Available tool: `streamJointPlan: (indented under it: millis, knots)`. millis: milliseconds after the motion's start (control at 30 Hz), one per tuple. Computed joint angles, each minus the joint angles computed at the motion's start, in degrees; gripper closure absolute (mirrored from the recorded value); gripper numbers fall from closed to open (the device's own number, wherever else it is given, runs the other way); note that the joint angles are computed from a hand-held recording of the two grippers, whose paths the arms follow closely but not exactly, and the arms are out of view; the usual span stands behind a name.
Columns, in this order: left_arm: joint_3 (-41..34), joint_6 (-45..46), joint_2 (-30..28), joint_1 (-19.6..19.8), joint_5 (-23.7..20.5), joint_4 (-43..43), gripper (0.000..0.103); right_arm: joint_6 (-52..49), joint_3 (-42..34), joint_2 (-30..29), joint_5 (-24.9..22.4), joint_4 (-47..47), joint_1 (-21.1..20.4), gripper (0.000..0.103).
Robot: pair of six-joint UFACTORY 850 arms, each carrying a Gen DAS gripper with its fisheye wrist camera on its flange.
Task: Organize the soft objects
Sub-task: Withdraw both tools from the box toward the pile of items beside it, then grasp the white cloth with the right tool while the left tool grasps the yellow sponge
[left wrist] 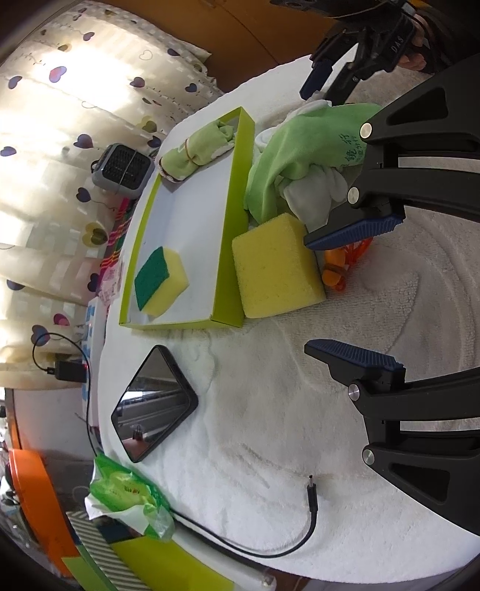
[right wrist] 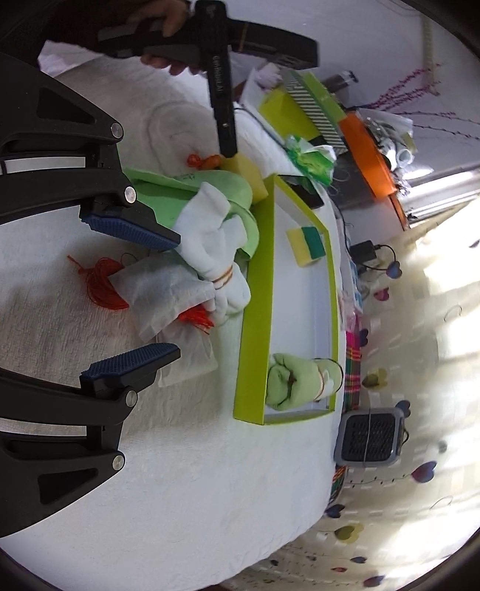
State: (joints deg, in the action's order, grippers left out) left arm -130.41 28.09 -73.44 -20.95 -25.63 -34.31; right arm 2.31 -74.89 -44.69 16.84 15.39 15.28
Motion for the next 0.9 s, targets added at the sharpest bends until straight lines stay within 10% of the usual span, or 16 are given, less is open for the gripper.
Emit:
streamJointPlan:
  millis: [400, 900]
  knots:
    - [-3.31, -3.07, -1.71, -0.42, -1.44, 2.90, 0.053, -7.05, 0.48, 0.10, 1.18, 5.26, 0.54, 0.049]
    - [-7.80, -7.01, -4.25, -0.60, -3.73, 6.55, 0.053, -2.63, 1.94, 0.79, 2.67, -0.57, 0.74, 0.090]
